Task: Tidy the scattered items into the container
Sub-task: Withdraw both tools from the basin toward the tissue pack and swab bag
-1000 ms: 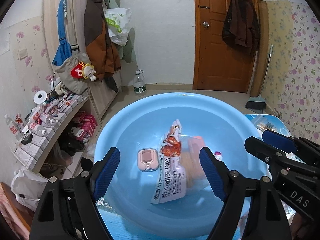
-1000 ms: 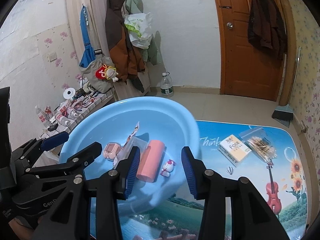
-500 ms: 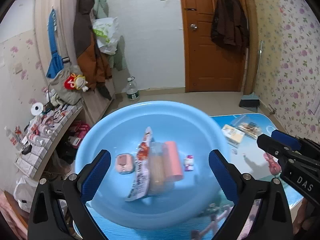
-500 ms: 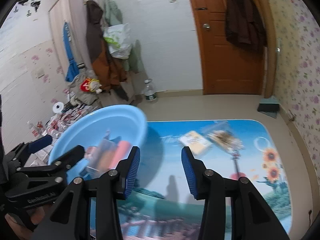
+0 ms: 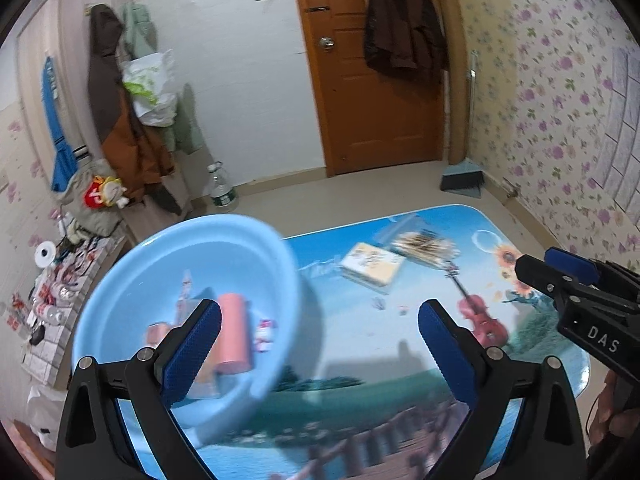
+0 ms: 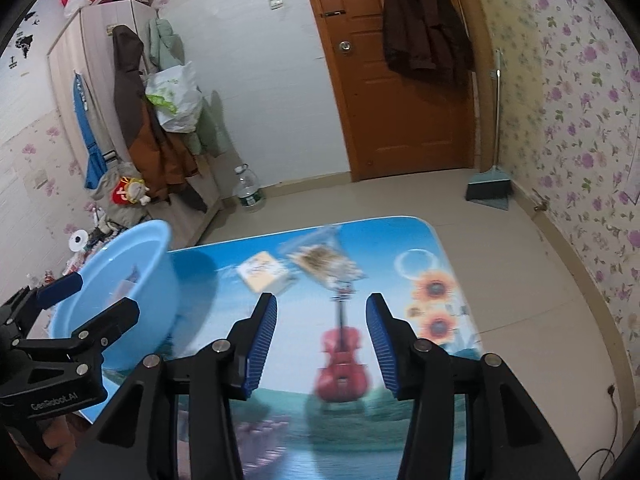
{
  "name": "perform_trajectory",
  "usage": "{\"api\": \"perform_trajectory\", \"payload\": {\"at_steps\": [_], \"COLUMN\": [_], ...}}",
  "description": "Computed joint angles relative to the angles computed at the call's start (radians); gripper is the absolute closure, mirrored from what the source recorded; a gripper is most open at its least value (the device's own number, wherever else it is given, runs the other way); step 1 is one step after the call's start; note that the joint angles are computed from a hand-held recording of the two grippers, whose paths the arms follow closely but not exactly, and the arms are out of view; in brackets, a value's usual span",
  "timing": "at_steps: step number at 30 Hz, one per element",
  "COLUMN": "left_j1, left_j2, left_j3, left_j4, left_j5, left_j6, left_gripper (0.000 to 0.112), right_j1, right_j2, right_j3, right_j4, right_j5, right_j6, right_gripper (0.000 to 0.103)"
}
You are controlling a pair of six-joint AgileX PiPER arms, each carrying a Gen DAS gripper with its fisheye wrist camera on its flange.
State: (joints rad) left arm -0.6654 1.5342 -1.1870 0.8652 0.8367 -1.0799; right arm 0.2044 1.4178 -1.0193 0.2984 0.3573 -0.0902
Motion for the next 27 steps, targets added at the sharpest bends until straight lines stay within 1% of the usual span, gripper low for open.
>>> {"api": "perform_trajectory", "payload": {"at_steps": [3,6,8,11,15,17,23,25,27], "left_j1": [-0.019,-0.033,-0.036,-0.025,0.000,0.011,0.056,0.049,0.058], "left_j2": [0.069,0.131,0.161,0.220,0.291,0.330,0.461,0.506,0.537], "left_j3": [-0.067,-0.121,-0.143,-0.201,-0.273,-0.311,-0.449,-0.495,-0.530], "left_j4": [-0.013,-0.021,-0.028,-0.054,-0.082,-0.096,-0.172,-0.140,-0.161], "left_j5": [0.007,0.008,0.009,0.018,0.021,0.024,0.047,0.069,0.071], "left_j6": [0.020,0.036,0.046,0.076,0.099,0.106,0.126,0.106,0.112], "left_gripper": [0.012,0.012,0.012,0.012,0.012,0.012,0.012,0.012,0.012], "right_j1": [-0.076,-0.129,-0.165,-0.194,-0.212,-0.217,-0.227,-0.234,-0.242], "right_j2": [0.040,0.112,0.170,0.251,0.344,0.374,0.385,0.398,0.406], "right_j3": [-0.018,-0.064,-0.108,-0.173,-0.266,-0.296,-0.303,-0.316,-0.318], "right_j4": [0.142,0.222,0.307,0.372,0.407,0.411,0.431,0.442,0.462], "right_j5": [0.018,0.053,0.097,0.144,0.204,0.214,0.207,0.210,0.211], "right_j6": [-0.237,-0.406,-0.533,-0.637,-0.705,-0.728,-0.736,-0.740,-0.753], "right_gripper": [0.055,0.055,0.055,0.055,0.055,0.055,0.055,0.055,0.055]}}
